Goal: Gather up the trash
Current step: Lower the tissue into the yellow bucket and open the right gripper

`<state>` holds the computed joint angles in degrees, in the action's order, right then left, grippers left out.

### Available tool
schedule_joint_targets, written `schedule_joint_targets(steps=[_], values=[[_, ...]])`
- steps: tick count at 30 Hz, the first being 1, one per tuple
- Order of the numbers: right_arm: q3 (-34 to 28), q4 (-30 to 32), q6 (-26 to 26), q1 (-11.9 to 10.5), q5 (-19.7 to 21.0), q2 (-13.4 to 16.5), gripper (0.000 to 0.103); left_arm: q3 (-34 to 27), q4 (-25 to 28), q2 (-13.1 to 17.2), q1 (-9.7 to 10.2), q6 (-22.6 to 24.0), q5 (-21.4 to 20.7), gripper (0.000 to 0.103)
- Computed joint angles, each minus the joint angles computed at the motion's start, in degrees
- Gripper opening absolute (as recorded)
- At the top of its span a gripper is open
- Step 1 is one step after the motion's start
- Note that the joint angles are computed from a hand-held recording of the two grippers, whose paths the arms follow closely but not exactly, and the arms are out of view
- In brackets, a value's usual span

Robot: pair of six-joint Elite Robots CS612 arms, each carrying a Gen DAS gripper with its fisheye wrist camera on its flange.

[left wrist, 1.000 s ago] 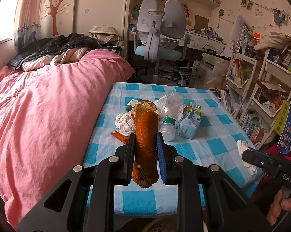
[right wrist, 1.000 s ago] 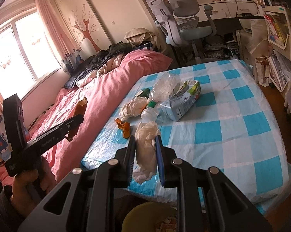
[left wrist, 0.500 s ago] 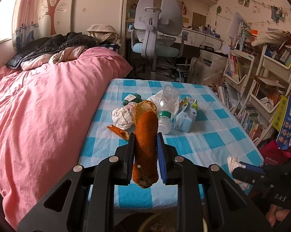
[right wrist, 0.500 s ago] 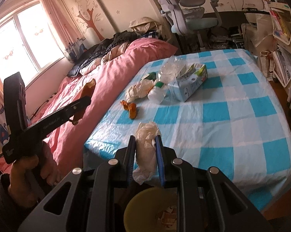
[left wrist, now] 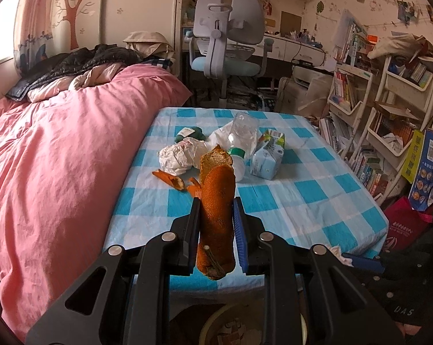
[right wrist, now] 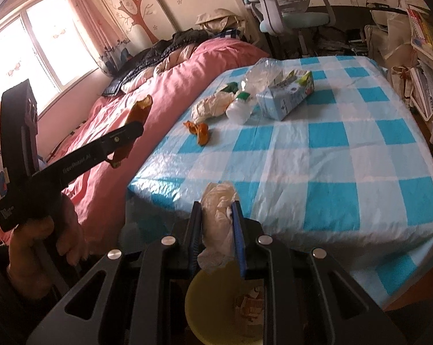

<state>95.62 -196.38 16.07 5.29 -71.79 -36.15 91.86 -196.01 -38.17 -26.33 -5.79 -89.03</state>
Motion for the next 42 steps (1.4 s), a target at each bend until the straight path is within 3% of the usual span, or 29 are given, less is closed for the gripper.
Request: schedule_joint_targets(steps=[15,27,34,42], values=[[1.63,4.19,-0.88,0.42,0.64,-0.54,0.024,2.56,0.28,-0.67,-0.7,0.96,0.58,0.021],[1.3,11.41,-3.02,1.12,0.7,-0.58,0.024,4.53,-0.14,-1.18,-1.15,1.36,0.57,0.021],[1.74,11.82,-2.67,1.28,0.03,-0.76,0.042,5.52,0.08,-1.48,-1.51,1.91,0.5,0.021],[3.52,3.67,0.71,0.96,-1.82,-1.09,0.052,6.58,1.01,-1.8,-2.03,2.68,0.34,0.021]])
